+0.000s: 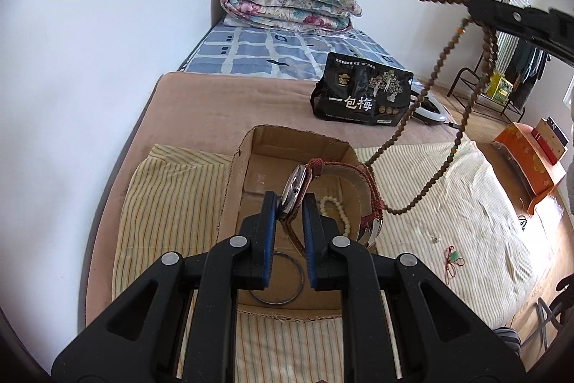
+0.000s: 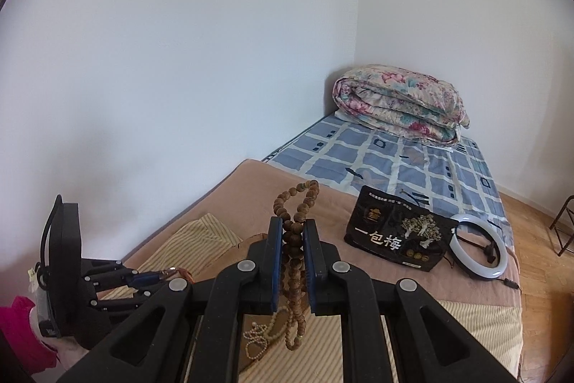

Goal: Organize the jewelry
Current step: 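Lift the watch in the left gripper while the right lifts the bead strand toward the box, then open the left gripper over the box while the right gripper releases the bead strand inside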

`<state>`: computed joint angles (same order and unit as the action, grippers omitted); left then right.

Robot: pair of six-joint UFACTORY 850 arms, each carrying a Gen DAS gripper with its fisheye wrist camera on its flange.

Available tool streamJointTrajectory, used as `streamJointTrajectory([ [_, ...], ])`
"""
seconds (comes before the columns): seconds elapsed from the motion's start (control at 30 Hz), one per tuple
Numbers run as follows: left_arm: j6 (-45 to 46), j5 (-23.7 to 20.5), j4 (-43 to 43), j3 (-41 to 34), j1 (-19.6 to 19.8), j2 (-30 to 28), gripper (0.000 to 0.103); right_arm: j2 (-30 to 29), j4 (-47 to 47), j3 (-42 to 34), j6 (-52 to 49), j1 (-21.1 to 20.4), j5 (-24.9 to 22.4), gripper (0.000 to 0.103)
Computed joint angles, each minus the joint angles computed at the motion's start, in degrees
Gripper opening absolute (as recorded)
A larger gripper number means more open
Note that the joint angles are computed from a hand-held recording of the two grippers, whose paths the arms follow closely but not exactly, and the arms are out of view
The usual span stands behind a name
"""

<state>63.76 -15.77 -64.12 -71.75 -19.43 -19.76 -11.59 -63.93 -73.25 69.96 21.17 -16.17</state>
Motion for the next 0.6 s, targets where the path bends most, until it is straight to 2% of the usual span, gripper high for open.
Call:
streamJointTrajectory([
  [0.47,-1.36,-0.67,1.11,-2.45,0.61,-4.27,0.012,-9.67,7.7,-9.14,-8.27,0.01,0.52,0.009],
  [0.6,-2.04,-0.94,1.69,-3.01,0.61,-5.49,0.012,-12.95,16.02,-11.58,-14.47,-0.62,1.19,0.009],
])
